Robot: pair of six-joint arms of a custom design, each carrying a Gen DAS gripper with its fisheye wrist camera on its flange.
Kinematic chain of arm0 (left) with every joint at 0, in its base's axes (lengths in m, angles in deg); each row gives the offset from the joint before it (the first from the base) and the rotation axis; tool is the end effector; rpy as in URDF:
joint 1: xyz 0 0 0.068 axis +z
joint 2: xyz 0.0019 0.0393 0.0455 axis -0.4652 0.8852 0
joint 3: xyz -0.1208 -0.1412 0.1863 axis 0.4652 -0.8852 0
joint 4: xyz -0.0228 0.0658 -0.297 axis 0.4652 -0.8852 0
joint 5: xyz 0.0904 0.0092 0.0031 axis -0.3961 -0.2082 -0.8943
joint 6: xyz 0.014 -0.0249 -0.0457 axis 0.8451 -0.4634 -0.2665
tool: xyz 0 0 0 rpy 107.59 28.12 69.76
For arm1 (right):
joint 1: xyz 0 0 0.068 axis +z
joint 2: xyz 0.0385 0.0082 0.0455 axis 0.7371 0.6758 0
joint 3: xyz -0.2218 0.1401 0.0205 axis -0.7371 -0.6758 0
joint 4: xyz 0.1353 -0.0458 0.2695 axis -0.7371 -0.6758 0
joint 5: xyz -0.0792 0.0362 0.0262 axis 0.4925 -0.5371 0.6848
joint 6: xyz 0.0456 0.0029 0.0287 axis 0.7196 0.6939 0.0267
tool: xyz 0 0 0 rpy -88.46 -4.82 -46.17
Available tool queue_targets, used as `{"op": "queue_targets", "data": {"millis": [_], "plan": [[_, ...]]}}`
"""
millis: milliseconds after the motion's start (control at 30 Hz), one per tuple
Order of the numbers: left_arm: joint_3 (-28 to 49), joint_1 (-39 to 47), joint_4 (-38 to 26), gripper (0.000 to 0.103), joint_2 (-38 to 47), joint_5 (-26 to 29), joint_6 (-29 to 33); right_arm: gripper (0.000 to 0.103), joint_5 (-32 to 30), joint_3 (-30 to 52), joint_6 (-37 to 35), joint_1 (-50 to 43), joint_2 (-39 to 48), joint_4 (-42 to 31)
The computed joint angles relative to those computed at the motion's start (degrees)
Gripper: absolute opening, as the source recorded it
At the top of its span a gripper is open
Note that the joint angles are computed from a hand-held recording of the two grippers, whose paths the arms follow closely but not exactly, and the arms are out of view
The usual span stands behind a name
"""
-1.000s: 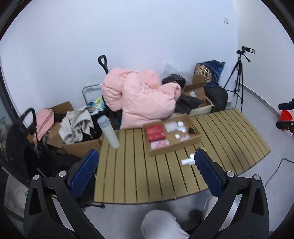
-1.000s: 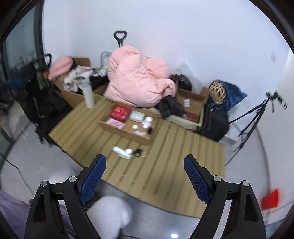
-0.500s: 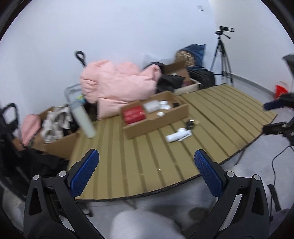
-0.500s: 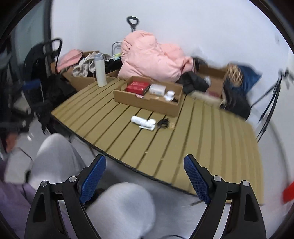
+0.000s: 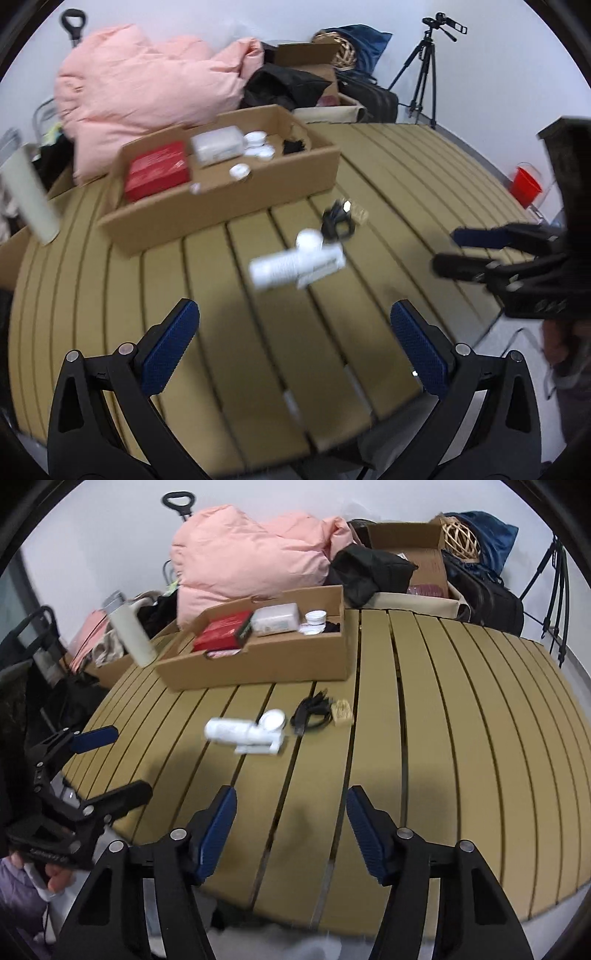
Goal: Organize objects
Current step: 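Grasp the white spray bottle with the left gripper while the right grasps the brown packet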
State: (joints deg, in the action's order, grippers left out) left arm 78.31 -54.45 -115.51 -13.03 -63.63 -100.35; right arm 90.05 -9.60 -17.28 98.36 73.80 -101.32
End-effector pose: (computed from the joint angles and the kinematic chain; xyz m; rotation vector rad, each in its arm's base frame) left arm 0.1595 -0.0732 0.1890 0.1142 2.4391 -0.1280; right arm 0.2025 0.2469 0.1831 -0.6342 2.4540 0.4818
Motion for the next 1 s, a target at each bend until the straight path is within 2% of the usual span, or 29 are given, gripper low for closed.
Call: {"op": "queue_targets", "data": {"millis": [133, 233, 300, 333, 367, 400, 433, 500, 567, 667, 733, 833, 867, 900, 933, 1000], "plan": [[2.4, 7.2, 12.8, 0.101, 13.4, 7.1, 7.7, 0.053, -2.0, 6.2, -2.3, -4.4, 9.7, 3.3], [3.2, 9.5, 17.8, 0.1, 21.0, 10.9, 14.4, 0.05, -2.5, 11.5, -4.6, -6.6, 16.5, 3.8], [3.1, 11.7, 19.8, 0.089, 24.5, 13.0, 16.2, 0.047, -2.3, 14.3, -6.1, -7.4, 20.3, 4.0], [3.4, 12.8, 20.2, 0.087, 26.3, 13.9, 16.3, 0.044, -2.4, 15.7, -6.8, -7.8, 22.3, 4.1], [3.7, 14.1, 20.5, 0.079, 28.3, 14.7, 16.0, 0.04, -2.2, 17.6, -7.1, -8.1, 24.8, 3.9], [4.1, 15.0, 20.3, 0.067, 29.8, 15.2, 15.7, 0.039, -1.8, 19.0, -7.2, -8.3, 26.7, 3.5], [4.5, 15.8, 19.7, 0.062, 31.1, 16.0, 15.7, 0.038, -1.8, 20.2, -7.4, -8.6, 28.4, 3.2], [4.7, 16.9, 17.7, 0.045, 31.6, 18.1, 15.8, 0.037, -1.3, 21.1, -7.3, -8.8, 30.3, 3.7], [2.7, 16.9, 16.0, 0.045, 27.7, 21.3, 17.7, 0.036, -0.7, 20.5, -6.9, -8.9, 30.3, 4.6], [1.6, 15.0, 15.6, 0.048, 25.2, 21.4, 19.3, 0.036, -1.3, 19.5, -6.5, -9.2, 29.8, 5.7], [2.3, 14.2, 17.2, 0.055, 27.7, 20.3, 18.4, 0.036, -1.2, 19.6, -7.1, -8.9, 30.1, 5.8], [4.3, 13.8, 19.4, 0.055, 32.8, 19.8, 16.6, 0.035, -0.2, 20.7, -7.5, -8.5, 31.1, 5.3], [4.7, 13.4, 19.5, 0.051, 33.6, 19.8, 16.4, 0.03, -0.7, 21.0, -7.2, -8.5, 31.4, 5.1], [4.6, 13.0, 19.8, 0.033, 33.8, 19.5, 16.5, 0.028, -1.0, 21.5, -7.1, -8.6, 31.9, 4.8], [4.6, 12.8, 19.7, 0.029, 33.9, 19.1, 16.8, 0.024, -1.1, 21.9, -7.1, -8.4, 32.4, 4.5], [3.5, 13.4, 19.6, 0.025, 32.2, 19.1, 16.9, 0.024, 1.3, 21.8, -7.9, -7.4, 32.3, 4.4]]}}
